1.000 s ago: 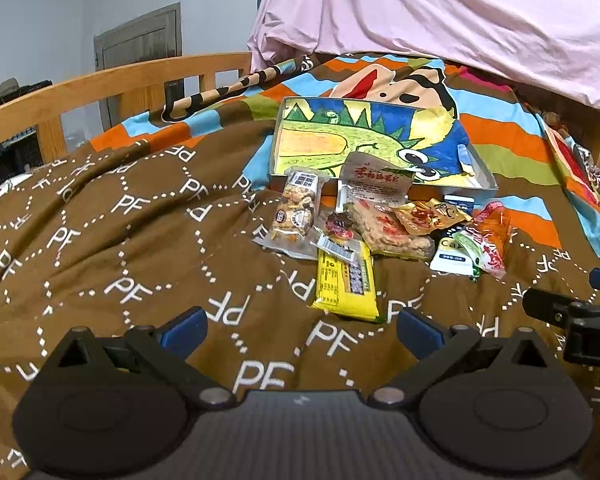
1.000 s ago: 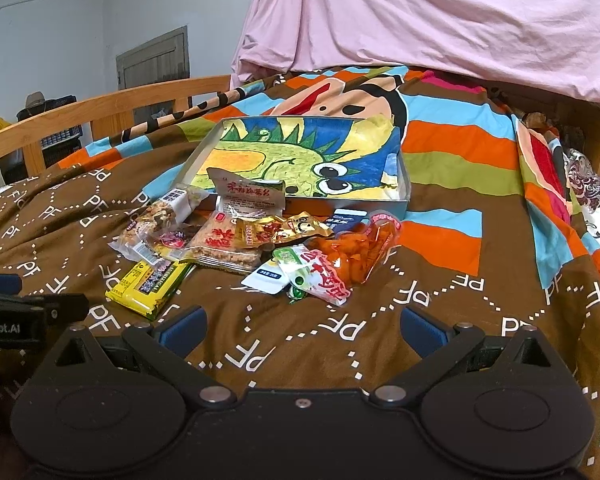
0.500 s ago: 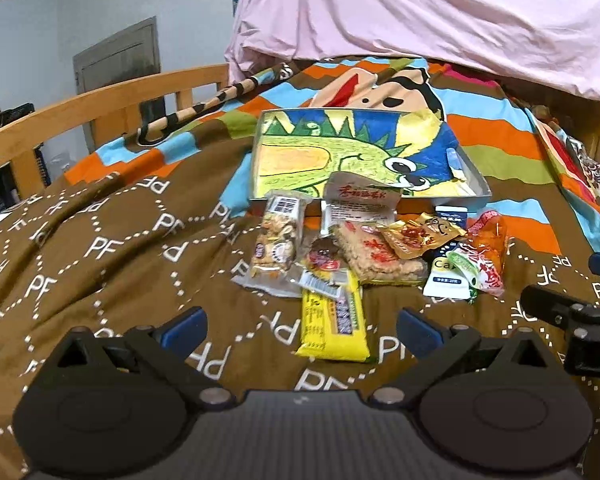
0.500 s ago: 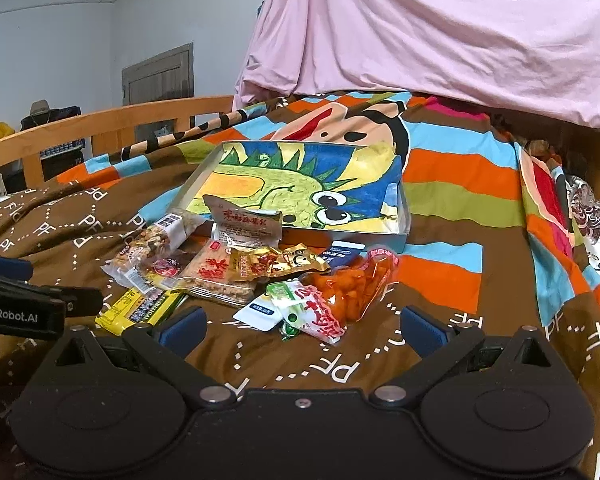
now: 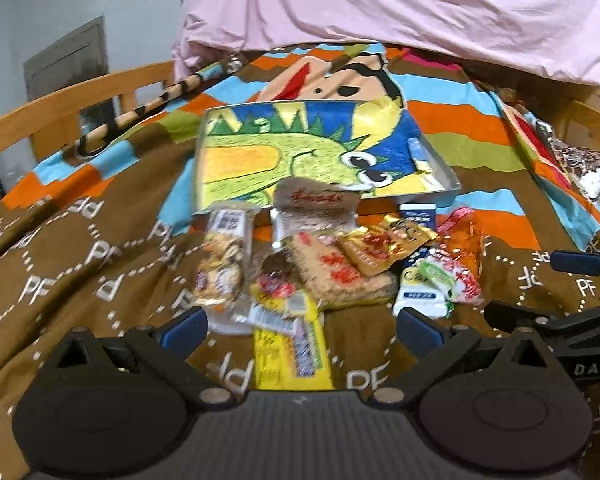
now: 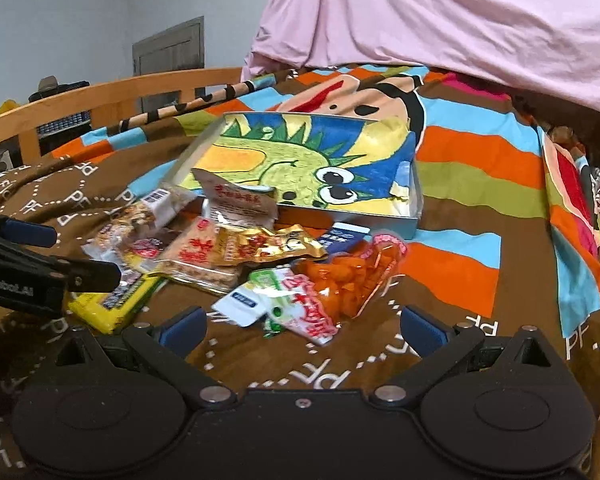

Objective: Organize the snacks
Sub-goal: 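Lower the right tool onto the orange pepper pouch while the left tool approaches the blue Ca stick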

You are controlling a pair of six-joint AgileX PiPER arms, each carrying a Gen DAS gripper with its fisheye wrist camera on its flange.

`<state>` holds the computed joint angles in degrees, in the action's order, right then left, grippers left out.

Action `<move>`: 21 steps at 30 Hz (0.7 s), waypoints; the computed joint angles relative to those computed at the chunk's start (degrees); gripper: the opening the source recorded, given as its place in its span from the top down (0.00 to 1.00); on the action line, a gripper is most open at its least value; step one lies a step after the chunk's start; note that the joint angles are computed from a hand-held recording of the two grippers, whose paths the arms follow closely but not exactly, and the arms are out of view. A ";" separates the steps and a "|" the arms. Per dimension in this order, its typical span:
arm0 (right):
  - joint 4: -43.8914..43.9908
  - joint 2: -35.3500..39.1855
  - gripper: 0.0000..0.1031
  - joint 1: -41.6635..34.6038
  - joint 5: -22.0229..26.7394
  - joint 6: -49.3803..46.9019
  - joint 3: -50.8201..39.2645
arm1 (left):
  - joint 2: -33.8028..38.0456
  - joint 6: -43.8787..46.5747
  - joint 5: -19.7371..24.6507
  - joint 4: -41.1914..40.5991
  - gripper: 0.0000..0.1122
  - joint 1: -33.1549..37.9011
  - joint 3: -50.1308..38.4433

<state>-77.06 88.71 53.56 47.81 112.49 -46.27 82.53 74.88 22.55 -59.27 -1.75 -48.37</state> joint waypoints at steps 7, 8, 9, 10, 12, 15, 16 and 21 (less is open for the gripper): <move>-2.72 0.60 0.01 -9.03 -8.41 -4.00 -0.09 | 5.12 4.63 3.44 -1.68 0.09 -2.46 -5.19; -2.98 0.42 0.01 -11.31 -11.71 -5.07 -0.11 | 5.84 5.39 4.85 -2.08 0.09 -2.38 -5.92; -2.52 0.36 0.01 -13.21 -14.45 -6.66 -0.42 | 6.60 7.19 6.76 -3.38 0.09 -2.07 -6.41; -1.98 0.37 0.01 -15.22 -17.25 -8.41 -0.68 | 7.10 8.63 8.11 -4.50 0.09 -1.84 -6.57; -2.04 0.47 0.01 -18.30 -21.34 -10.34 -0.87 | 8.29 9.67 10.10 -5.04 0.09 -1.98 -7.18; -1.28 1.17 0.01 -22.17 -26.02 -12.40 -1.47 | 9.98 10.50 12.02 -4.68 0.09 -2.77 -7.97; -1.03 1.56 0.01 -23.43 -27.49 -12.87 -1.76 | 10.24 10.52 11.61 -4.43 0.09 -3.20 -7.98; 0.36 4.09 0.06 -29.11 -35.29 -15.17 -3.47 | 11.58 14.44 12.21 -6.00 0.10 -3.98 -8.19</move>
<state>-76.71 92.80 24.44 12.52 97.32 -49.75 94.11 89.32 34.76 -65.27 -5.73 -56.56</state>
